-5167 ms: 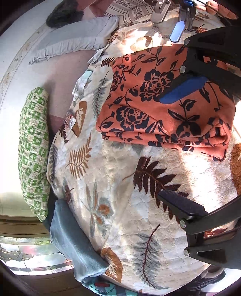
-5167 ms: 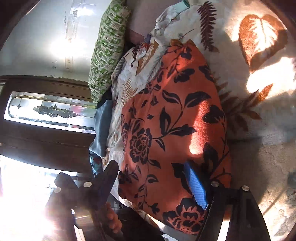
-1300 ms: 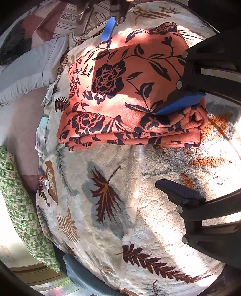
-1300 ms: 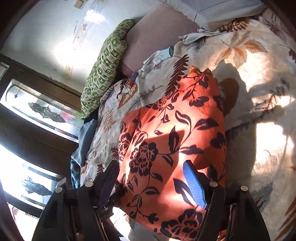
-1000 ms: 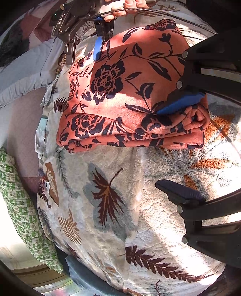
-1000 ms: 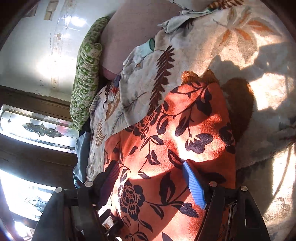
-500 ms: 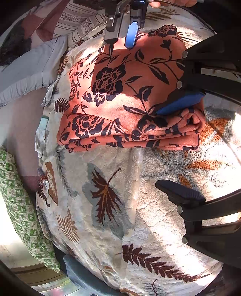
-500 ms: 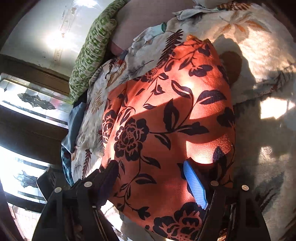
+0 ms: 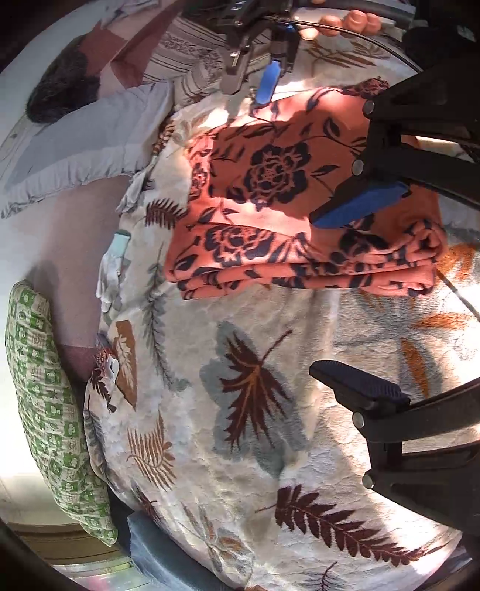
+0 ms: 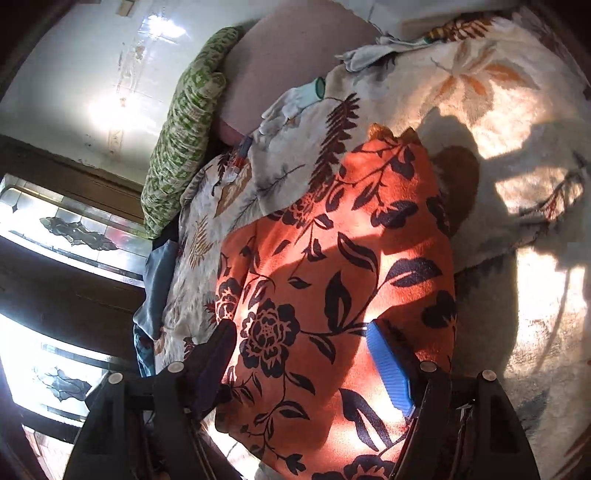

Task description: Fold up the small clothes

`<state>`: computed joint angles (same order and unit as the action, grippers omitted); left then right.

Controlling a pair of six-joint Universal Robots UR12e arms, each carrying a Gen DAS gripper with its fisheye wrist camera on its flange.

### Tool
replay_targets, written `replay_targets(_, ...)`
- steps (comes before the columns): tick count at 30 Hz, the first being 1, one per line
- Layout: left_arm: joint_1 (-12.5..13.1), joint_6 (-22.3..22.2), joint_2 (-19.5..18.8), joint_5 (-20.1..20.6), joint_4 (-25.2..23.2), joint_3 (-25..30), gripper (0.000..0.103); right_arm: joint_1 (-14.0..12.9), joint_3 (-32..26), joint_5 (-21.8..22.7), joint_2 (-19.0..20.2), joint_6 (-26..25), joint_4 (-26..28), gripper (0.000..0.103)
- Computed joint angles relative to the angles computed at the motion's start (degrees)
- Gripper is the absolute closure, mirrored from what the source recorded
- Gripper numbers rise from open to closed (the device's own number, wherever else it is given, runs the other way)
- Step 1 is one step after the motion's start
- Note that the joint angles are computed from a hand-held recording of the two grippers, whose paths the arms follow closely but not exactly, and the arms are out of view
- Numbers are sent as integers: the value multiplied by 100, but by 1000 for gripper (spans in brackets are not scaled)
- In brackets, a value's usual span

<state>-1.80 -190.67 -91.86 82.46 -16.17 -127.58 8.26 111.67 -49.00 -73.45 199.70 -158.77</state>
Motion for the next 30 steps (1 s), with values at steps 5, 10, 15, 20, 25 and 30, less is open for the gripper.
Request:
replay_targets(5, 398, -291, -572, -1374, -244, 612, 26, -86, -23, -318, -15, 159, -277, 27)
replay_targets(10, 428, -562, -1118, -1886, -429, 1109, 39, -230, 186, 625, 16, 190, -684, 27)
replay_targets(15, 572, -723, -1473, -2538, -1009, 1346, 77, -141, 224, 716, 65, -299, -159, 27)
replay_targets(20, 663, -531, -1360, -2793, -605, 1192, 84, -201, 338, 951, 198, -60, -608, 27)
replay_targets(25, 841, -1255, -1288, -2690, -630, 1023, 8, -175, 327, 855, 159, -228, -466, 27)
replay_targets(30, 1047, -709, -935, -3589, -490, 468, 8, -165, 262, 849, 164, -423, -260, 27)
